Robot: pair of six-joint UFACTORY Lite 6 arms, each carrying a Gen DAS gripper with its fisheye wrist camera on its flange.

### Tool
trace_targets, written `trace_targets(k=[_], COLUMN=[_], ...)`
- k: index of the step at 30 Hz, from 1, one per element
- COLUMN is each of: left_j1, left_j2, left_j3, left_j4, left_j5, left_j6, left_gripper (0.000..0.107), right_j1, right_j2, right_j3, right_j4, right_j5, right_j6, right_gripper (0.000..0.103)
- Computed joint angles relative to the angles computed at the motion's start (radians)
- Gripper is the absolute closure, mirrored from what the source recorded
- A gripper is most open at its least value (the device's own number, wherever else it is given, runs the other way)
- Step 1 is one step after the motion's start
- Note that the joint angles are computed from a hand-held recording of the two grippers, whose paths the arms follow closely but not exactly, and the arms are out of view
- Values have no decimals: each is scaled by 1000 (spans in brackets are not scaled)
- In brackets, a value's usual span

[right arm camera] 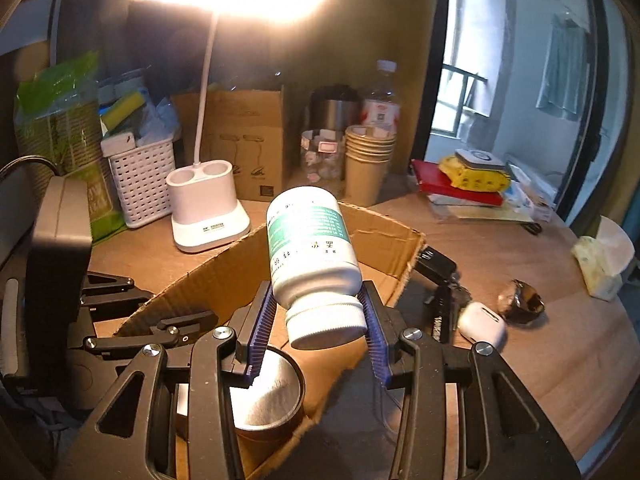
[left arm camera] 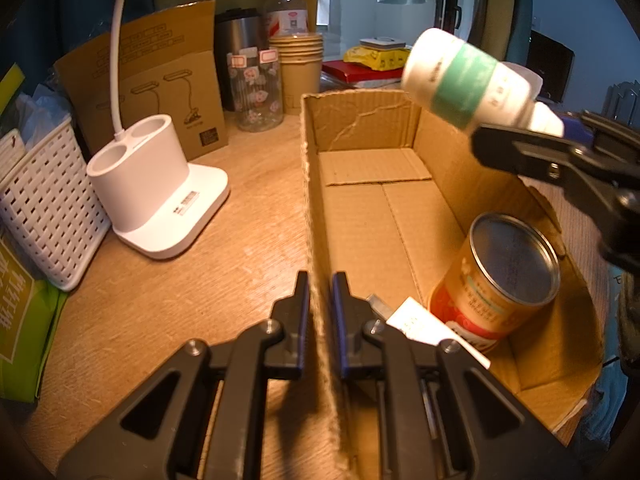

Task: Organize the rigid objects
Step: 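Lift the pill bottle into the box and open the right tool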

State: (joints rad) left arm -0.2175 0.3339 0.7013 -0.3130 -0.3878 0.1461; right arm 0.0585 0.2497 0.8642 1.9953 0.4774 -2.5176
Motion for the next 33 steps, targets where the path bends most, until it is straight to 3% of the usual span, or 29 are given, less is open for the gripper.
trace_targets(k=[4,17,33], left_j1=[-4,-11,-12], left_j2=[1,-6,-5], left_j3=[0,-6,-3], left_j4=[-8,-27,-30], left_j5=[-1,-5,-2], left_j6=[4,16,17], left_gripper=[95,95,95], right_j1=[20,93,145], right_j2=[62,336,357], right_j3=[82,433,484], right_j4=[-149,-865,-1193], right_j5=[-22,-31,-26], right_j6=[137,867,1112], right_gripper=[58,58,55])
